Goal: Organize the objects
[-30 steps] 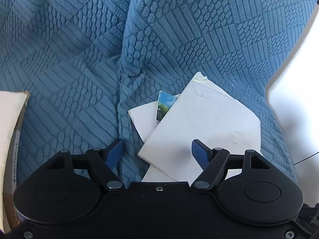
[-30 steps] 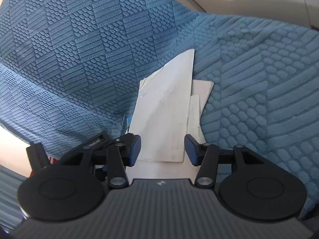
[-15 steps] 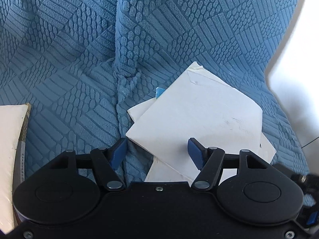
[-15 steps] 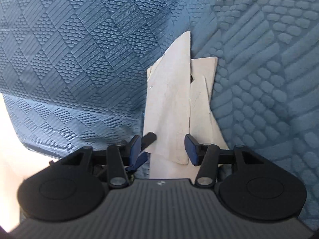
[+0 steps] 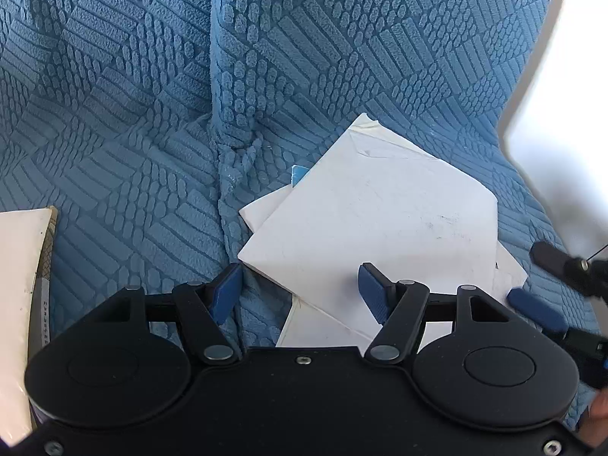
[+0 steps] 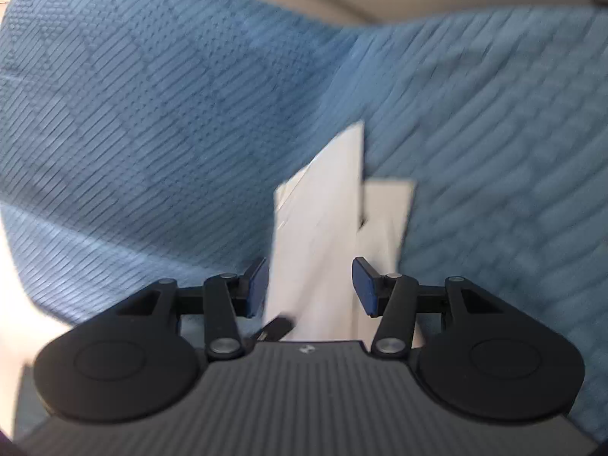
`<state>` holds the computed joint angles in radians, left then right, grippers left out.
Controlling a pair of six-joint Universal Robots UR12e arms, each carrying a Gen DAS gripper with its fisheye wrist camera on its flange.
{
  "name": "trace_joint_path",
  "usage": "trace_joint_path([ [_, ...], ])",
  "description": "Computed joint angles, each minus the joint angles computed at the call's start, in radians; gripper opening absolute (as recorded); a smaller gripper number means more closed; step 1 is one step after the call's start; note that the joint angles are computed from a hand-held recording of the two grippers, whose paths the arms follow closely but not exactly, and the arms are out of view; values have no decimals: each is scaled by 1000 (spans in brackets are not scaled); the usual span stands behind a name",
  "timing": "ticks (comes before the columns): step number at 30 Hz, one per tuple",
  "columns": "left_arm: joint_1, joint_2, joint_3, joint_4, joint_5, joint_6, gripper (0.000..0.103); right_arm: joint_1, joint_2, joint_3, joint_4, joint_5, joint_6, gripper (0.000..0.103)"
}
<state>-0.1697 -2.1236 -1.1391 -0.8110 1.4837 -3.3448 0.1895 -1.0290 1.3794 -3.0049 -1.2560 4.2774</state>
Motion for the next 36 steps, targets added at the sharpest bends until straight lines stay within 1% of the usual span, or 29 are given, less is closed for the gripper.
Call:
trace_joint_path([
  [2, 1, 0, -1, 0, -3, 4, 65, -1, 2, -10, 16, -32, -19, 52],
  [7, 3, -2, 9, -17, -10, 14, 66, 0, 26, -64, 92, -63, -92, 52],
  [9, 3, -4, 11, -19, -11, 15, 66, 3, 39, -97, 138, -83, -135, 52],
  [10, 4, -3, 11, -20, -13, 16, 66, 3, 46, -114, 163, -92, -163, 49],
  [12, 4, -3, 10, -19, -14, 16, 66, 6, 60, -144, 196, -118, -198, 50],
  [15, 5, -3, 9, -17, -15, 16, 66, 3, 77, -166, 195, -115, -208, 49],
  [16, 4, -3, 9, -18, -14, 18, 66, 0, 83, -172, 189, -101, -197, 49],
  [17, 5, -3, 10, -19, -16, 18, 66, -4, 89, -176, 179, -85, -177, 52],
  [20, 6, -4, 12, -23, -18, 12, 66, -17, 101, -172, 116, -35, -91, 53],
  [22, 5, -5, 14, -26, -18, 11, 66, -21, 108, -168, 42, -16, -62, 53],
  [24, 6, -6, 16, -30, -24, 12, 66, -24, 118, -171, -44, 17, -68, 53],
  [25, 7, -6, 17, -32, -29, 12, 67, -27, 128, -178, -81, 60, -65, 53],
  [27, 10, -7, 18, -33, -38, 4, 68, -34, 145, -196, -103, 154, -42, 53],
  [28, 12, -6, 16, -30, -43, -1, 68, -32, 146, -200, -81, 168, -51, 52],
  [30, 13, -7, 15, -28, -47, -6, 68, -20, 134, -197, -10, 131, -92, 52],
  [31, 13, -7, 16, -28, -47, -6, 68, -14, 129, -194, 20, 123, -84, 51],
  [33, 12, -10, 22, -36, -45, -13, 68, -6, 121, -191, 67, 129, -77, 39],
  [34, 12, -11, 24, -38, -46, -17, 68, 0, 114, -189, 93, 118, -101, 32],
  [36, 12, -11, 24, -36, -48, -27, 68, 12, 95, -185, 149, 92, -149, 28],
])
